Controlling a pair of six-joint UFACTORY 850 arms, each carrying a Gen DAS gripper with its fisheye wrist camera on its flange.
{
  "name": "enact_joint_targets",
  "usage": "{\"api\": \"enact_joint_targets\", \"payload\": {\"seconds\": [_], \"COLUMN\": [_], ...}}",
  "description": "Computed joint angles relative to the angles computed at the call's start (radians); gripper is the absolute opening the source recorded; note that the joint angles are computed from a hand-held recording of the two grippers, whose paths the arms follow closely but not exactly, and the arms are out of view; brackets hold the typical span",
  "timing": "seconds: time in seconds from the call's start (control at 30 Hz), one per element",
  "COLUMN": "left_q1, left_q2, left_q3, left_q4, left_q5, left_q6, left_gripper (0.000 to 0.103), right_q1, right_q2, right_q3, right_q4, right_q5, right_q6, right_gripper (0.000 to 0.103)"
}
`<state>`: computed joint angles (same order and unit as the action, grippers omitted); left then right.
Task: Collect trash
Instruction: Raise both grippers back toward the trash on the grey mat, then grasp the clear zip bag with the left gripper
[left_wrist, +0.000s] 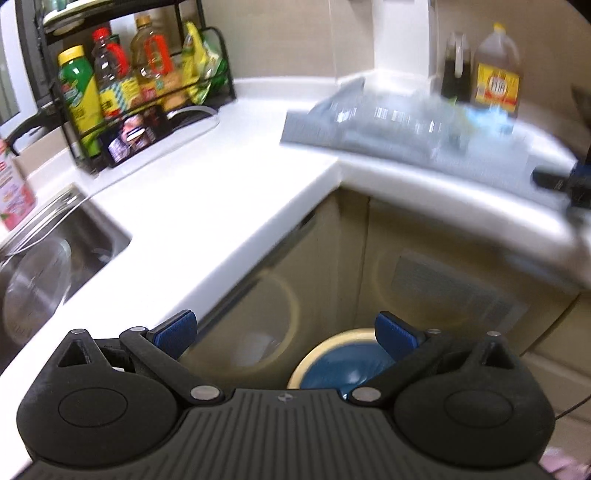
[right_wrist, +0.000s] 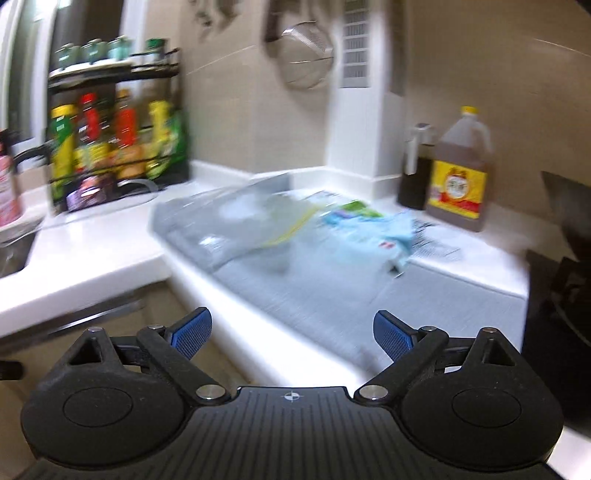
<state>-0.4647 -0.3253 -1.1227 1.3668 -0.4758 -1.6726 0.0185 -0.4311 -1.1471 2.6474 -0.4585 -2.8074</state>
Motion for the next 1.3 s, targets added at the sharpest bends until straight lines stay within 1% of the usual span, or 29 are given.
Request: {"api": "enact_joint_targets", "payload": {"seconds": [0.13,0.2,0.27,0.37,0.47,0.6,0.67,0.73,0.8,0.87,0.93,0.97,1.0,1.03,1.07,1.1,1.13,1.2,1.3], "left_q1": [0.029,0.037,0.042,0.036,0.01,-0.031,-0.042,-0.043,-0.042,-0.041,-0.039,-0.04,-0.039,-0.038,-0.034,-0.031,-0.026,-0.013,0.016], "left_q2": [-0.043,-0.084,-0.121,-0.181,-0.253,-0.362,-0.415,-0.467,-0.529,-0.595,-0.66,-0.69,-0.717,-0.754,-0.782,-0.805,-0.804,-0.748,-0.664], "left_q3": [-0.114,-0.195,-0.268,-0.371,-0.471,-0.593,-0.649,-0.715,-0.805,-0.905,-1.002,-1.051,-1.097,-1.169,-1.23,-1.281,-1.292,-1.205,-1.102], "left_q4": [0.038,0.014,-0.004,0.009,0.058,0.164,0.172,0.076,-0.084,-0.245,-0.35,-0.383,-0.426,-0.51,-0.594,-0.651,-0.667,-0.598,-0.621], "left_q5": [0.058,0.064,0.089,0.116,0.101,0.052,0.052,0.075,0.077,0.059,0.035,0.024,0.013,-0.016,-0.05,-0.08,-0.08,-0.006,0.072], "left_q6": [-0.041,-0.027,-0.01,0.026,0.139,0.405,0.543,0.711,0.901,1.082,1.207,1.246,1.287,1.368,1.428,1.446,1.422,1.277,1.191], "left_gripper": [0.103,0.103,0.103,0.103,0.103,0.103,0.103,0.103,0.103,0.103,0.101,0.098,0.087,0.062,0.045,0.004,0.0,0.0,0.0], "right_q1": [-0.012,-0.013,-0.011,-0.014,-0.021,-0.034,-0.037,-0.04,-0.041,-0.042,-0.043,-0.045,-0.047,-0.049,-0.05,-0.051,-0.051,-0.053,-0.054], "right_q2": [-0.062,-0.09,-0.11,-0.134,-0.154,-0.168,-0.175,-0.185,-0.198,-0.21,-0.219,-0.223,-0.226,-0.23,-0.233,-0.235,-0.237,-0.239,-0.236], "right_q3": [-0.084,-0.118,-0.145,-0.178,-0.204,-0.223,-0.232,-0.244,-0.262,-0.281,-0.294,-0.298,-0.303,-0.308,-0.312,-0.315,-0.317,-0.318,-0.315], "right_q4": [-0.009,-0.014,0.008,0.017,0.023,-0.022,-0.044,-0.067,-0.083,-0.107,-0.113,-0.127,-0.142,-0.157,-0.17,-0.18,-0.186,-0.206,-0.201], "right_q5": [0.029,0.04,0.054,0.069,0.081,0.075,0.072,0.073,0.09,0.108,0.122,0.123,0.123,0.124,0.125,0.126,0.127,0.123,0.109], "right_q6": [0.056,0.081,0.075,0.088,0.101,0.157,0.177,0.194,0.204,0.221,0.225,0.239,0.254,0.27,0.284,0.294,0.302,0.324,0.323], "right_gripper": [0.096,0.096,0.096,0.096,0.096,0.096,0.097,0.097,0.098,0.098,0.098,0.098,0.098,0.098,0.098,0.098,0.098,0.098,0.098]}}
